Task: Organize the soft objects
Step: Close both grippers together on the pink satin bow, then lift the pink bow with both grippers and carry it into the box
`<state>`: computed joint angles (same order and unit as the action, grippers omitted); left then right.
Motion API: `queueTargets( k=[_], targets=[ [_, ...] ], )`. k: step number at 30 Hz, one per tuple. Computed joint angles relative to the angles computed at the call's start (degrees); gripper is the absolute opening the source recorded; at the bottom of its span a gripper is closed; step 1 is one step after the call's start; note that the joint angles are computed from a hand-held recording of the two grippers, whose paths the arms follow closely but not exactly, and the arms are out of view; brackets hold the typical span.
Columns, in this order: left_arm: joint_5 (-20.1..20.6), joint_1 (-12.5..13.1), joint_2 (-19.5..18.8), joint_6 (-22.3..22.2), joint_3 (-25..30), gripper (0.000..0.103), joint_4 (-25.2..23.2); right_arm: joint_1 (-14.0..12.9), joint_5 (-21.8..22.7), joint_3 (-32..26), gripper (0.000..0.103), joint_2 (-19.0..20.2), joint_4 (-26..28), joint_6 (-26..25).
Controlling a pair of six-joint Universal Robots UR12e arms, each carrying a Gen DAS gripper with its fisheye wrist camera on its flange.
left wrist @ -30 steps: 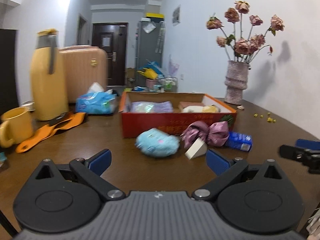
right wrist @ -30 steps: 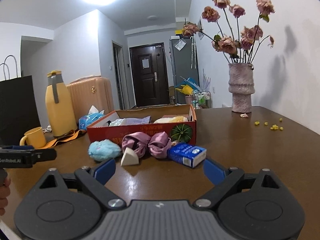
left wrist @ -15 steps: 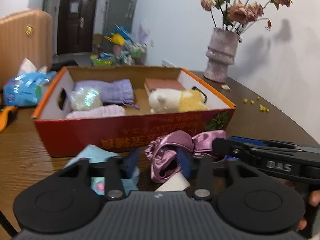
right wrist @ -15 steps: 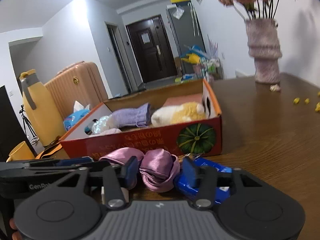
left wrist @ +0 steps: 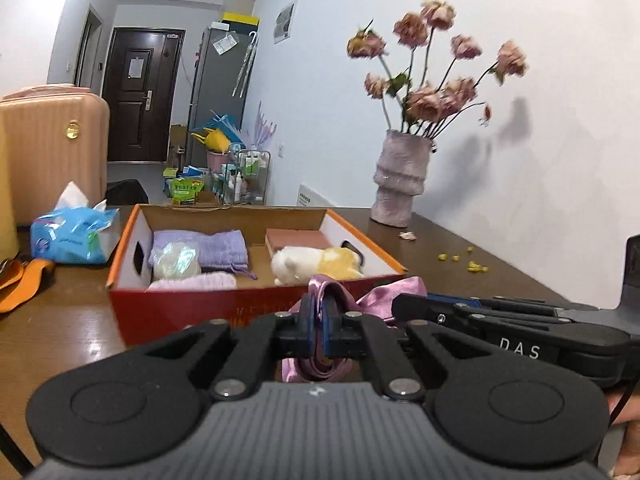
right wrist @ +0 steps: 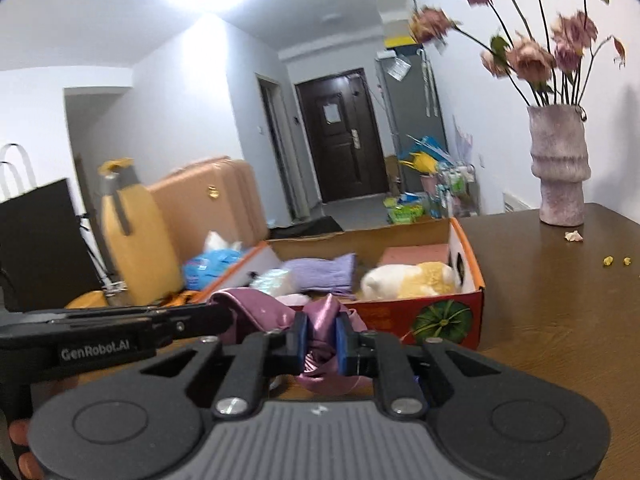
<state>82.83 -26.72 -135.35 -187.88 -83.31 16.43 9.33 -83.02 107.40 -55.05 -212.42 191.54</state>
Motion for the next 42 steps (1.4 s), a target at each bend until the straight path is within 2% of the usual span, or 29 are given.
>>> queueTargets(
  k=[5, 9, 12, 15, 17, 21, 23, 25, 26, 27, 29, 30, 31, 33, 37, 40, 42],
  targets=[
    [1.0, -0.3, 4.2, -1.7, -8.9, 0.005, 0.0, 1.4, 2.5, 6.3, 0.014, -2.6, 0.1, 0.3],
    [2.1, -0.7, 6.2, -1.4, -13.7, 0.005, -2.8, 3.1, -0.6, 10.0, 0.014, -3.4, 0.8, 0.4],
    [2.6, -1.0, 6.9, -0.4, -15.9, 0.006, -1.9, 3.8, -1.1, 11.9, 0.014, -3.9, 0.1, 0.5],
    [2.8, -1.0, 7.3, -1.4, -16.8, 0.008, -1.8, 4.5, -2.5, 12.9, 0.015, -4.4, -0.4, -0.4],
    [4.3, -1.1, 7.4, -2.4, -16.9, 0.009, -2.1, 4.7, -2.2, 13.5, 0.015, -4.7, -0.5, -0.4],
    [6.5, -1.0, 7.7, -4.2, -17.2, 0.019, -2.2, 5.2, -0.9, 14.0, 0.016, -4.8, -1.0, -2.4],
    [5.5, -0.6, 7.9, -4.8, -17.6, 0.023, -1.6, 5.7, -1.9, 13.9, 0.018, -4.7, -1.0, -2.8],
    [3.6, -0.3, 8.0, -4.4, -18.2, 0.038, -0.6, 5.9, -3.0, 13.9, 0.021, -4.7, -1.2, -2.4],
    [2.8, -0.2, 8.0, -4.0, -18.4, 0.040, -0.1, 5.9, -3.2, 13.9, 0.021, -4.7, -1.4, -2.1],
    [2.2, -0.1, 8.0, -3.7, -18.5, 0.040, 0.4, 5.9, -3.3, 13.8, 0.021, -4.8, -1.2, -2.1],
    [1.3, 0.0, 7.8, -3.4, -18.3, 0.032, -0.2, 5.6, -2.8, 13.7, 0.019, -4.7, -1.0, -1.8],
    [0.9, 0.0, 7.8, -3.4, -18.1, 0.021, -0.9, 5.4, -2.4, 13.7, 0.018, -4.6, -0.8, -1.6],
    [0.6, 0.1, 7.7, -3.3, -17.9, 0.014, -1.6, 5.2, -1.9, 13.7, 0.017, -4.6, -0.6, -1.3],
    [-0.1, 0.2, 7.4, -3.0, -17.7, 0.006, -1.6, 4.8, -0.9, 13.6, 0.014, -4.6, -0.6, -0.7],
    [-3.0, 0.9, 7.1, -2.4, -16.5, 0.004, 0.9, 3.8, 1.3, 13.0, 0.012, -4.6, -2.2, 1.0],
    [-5.3, 1.6, 6.3, -2.3, -13.5, 0.004, 3.8, 3.1, 1.3, 10.9, 0.012, -4.8, -3.9, -2.5],
    [-6.6, 2.2, 5.3, -2.3, -9.8, 0.004, 4.0, 2.1, 2.3, 8.5, 0.012, -4.9, -3.6, -4.1]
  ],
)
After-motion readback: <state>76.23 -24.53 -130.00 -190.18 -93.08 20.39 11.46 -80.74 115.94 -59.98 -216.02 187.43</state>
